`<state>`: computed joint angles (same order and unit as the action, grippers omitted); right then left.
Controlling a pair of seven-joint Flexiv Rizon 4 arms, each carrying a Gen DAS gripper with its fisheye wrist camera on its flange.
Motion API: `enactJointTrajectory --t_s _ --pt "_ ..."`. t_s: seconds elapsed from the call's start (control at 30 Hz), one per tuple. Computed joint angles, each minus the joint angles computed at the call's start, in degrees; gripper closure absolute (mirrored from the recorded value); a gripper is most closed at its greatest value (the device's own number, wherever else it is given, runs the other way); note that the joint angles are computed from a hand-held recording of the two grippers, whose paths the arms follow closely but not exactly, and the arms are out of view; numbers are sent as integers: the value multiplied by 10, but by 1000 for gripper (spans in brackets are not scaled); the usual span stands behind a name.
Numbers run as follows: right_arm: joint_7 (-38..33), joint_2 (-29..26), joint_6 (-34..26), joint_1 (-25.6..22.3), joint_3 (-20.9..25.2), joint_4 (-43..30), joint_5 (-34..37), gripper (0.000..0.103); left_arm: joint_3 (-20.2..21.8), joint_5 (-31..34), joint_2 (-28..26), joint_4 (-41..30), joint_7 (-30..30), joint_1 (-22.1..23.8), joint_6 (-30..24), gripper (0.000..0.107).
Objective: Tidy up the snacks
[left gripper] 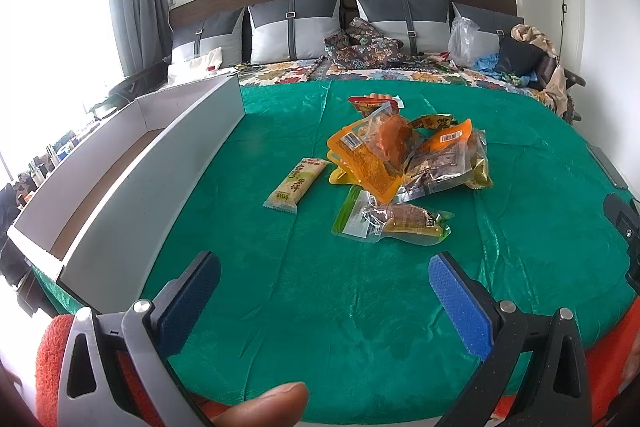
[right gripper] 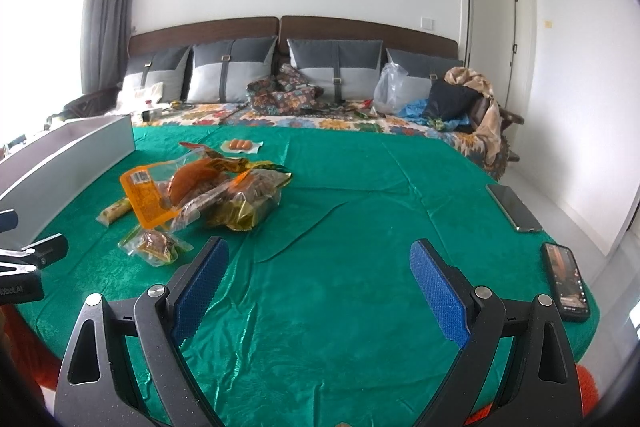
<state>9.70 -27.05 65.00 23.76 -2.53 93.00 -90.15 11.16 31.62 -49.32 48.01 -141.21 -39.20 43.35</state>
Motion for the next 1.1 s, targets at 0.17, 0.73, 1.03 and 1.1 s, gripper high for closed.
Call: enactJointTrajectory --t_s 0.17,0.73,1.03,1.1 --pt "0 0 0 0 0 0 0 9 -1 -1 0 0 0 1 1 4" --pt "-4 -6 1 4 -2 -5 6 9 -8 -13 -1 7 21 7 19 4" --pt "-1 -7 2 5 -3 -7 3 9 -5 -16 -1 7 25 5 23 4" --pt "-1 -7 2 5 -3 -7 3 9 -5 -17 -1 7 25 5 23 4"
